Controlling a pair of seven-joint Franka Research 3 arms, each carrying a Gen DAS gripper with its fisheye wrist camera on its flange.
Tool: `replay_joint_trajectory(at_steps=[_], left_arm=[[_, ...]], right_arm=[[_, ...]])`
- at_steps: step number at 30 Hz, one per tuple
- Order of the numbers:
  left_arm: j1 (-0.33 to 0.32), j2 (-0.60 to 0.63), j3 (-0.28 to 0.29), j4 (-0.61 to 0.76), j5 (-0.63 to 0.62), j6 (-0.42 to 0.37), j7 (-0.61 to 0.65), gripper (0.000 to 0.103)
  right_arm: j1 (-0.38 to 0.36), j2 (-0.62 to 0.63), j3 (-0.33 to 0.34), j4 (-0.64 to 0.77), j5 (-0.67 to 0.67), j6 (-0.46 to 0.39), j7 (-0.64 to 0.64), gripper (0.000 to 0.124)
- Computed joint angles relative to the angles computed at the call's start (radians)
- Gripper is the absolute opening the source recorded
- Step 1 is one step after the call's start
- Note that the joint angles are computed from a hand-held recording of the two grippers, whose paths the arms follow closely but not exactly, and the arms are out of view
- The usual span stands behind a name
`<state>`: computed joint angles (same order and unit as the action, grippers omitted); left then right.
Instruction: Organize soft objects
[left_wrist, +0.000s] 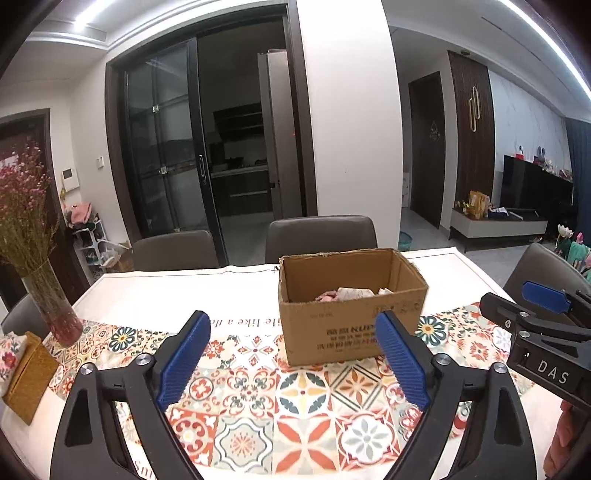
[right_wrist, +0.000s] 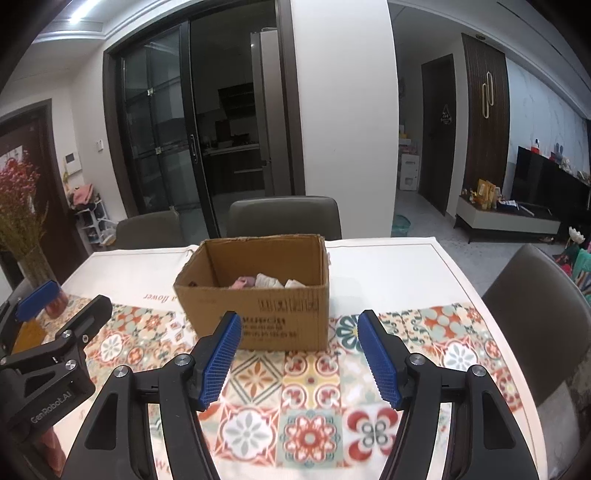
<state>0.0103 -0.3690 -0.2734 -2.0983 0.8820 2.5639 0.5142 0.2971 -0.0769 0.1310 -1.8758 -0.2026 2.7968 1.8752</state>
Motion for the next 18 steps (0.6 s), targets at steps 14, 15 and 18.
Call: replay_joint_trajectory(at_steps=[14, 15, 18], left_arm=[[-0.015, -0.243, -0.067, -0.211, -0.02, -0.02, -0.095, 0.1], [-0.017, -0.257, -0.072, -0.222, -0.024, -0.022, -0.1, 0.1], [-0.029, -0.295, -0.079, -0.254, -0.043, -0.026, -0.104, 0.1]], right_arm=[[-0.122, -0.273, 0.117, -0.301, -0.051, 0.111, 0.09, 0.074], [-0.125, -0.289, 0.122, -0.318, -0.043, 0.116, 0.084, 0.074], [-0.116, -0.323, 0.117, -0.358, 0.005, 0.129, 0.045, 0.075]])
